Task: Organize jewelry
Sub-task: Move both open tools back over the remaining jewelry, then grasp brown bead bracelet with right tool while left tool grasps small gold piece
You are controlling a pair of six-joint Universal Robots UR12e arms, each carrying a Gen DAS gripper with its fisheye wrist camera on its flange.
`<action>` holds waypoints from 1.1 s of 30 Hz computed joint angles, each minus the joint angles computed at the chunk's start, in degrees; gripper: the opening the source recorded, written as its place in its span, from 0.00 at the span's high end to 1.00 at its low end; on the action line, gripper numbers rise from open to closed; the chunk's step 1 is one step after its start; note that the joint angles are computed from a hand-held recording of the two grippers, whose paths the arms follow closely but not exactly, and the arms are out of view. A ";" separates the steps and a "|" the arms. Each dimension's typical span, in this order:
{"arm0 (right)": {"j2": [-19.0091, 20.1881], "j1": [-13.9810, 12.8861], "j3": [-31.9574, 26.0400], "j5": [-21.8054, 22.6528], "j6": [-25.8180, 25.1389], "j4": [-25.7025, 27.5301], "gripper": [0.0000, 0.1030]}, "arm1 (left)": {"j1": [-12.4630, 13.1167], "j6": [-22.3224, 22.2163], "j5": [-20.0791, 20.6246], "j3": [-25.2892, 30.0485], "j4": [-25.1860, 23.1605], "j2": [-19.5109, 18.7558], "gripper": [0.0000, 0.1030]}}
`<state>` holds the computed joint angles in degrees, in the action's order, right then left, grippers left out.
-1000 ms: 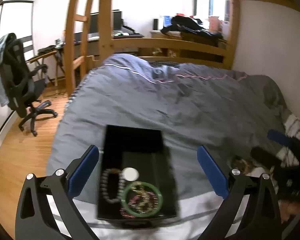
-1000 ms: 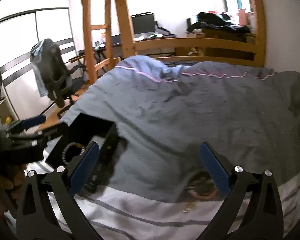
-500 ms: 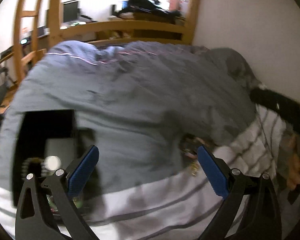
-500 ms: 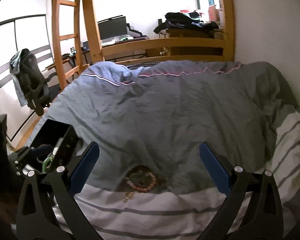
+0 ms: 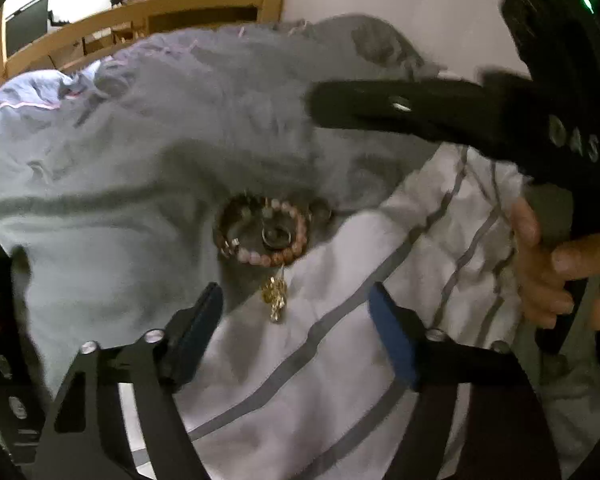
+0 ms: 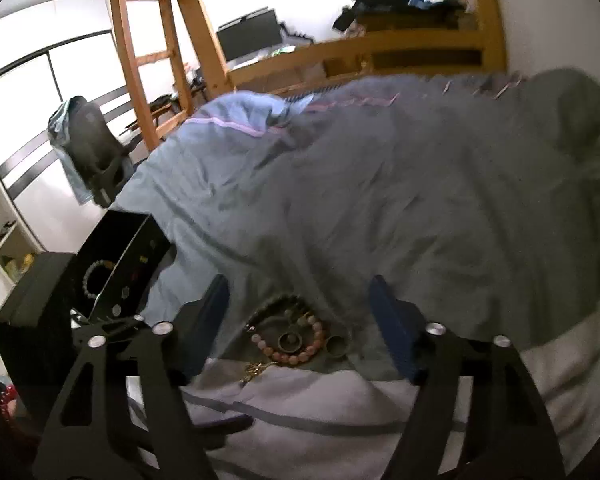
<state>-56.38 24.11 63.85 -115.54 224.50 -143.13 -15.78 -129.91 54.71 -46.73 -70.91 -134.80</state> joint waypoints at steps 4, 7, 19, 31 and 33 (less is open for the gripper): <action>1.09 -1.22 0.55 5.05 1.64 -0.81 0.53 | -0.36 0.51 1.11 -0.05 -0.45 -0.39 0.44; 2.26 -1.78 -0.82 7.62 2.94 3.23 0.59 | -0.38 -0.68 1.03 0.87 -0.79 -1.04 0.54; 1.75 -1.62 0.61 4.87 5.74 3.05 0.92 | -0.10 -5.34 2.86 4.70 -4.34 -2.52 0.90; 0.56 -1.10 3.14 -1.35 6.80 -5.59 0.92 | 0.77 -9.55 -0.14 6.14 0.54 -3.13 0.93; 0.38 -0.97 3.47 -2.09 6.77 -6.96 0.92 | 0.82 -9.68 -0.41 5.80 1.43 -2.91 0.93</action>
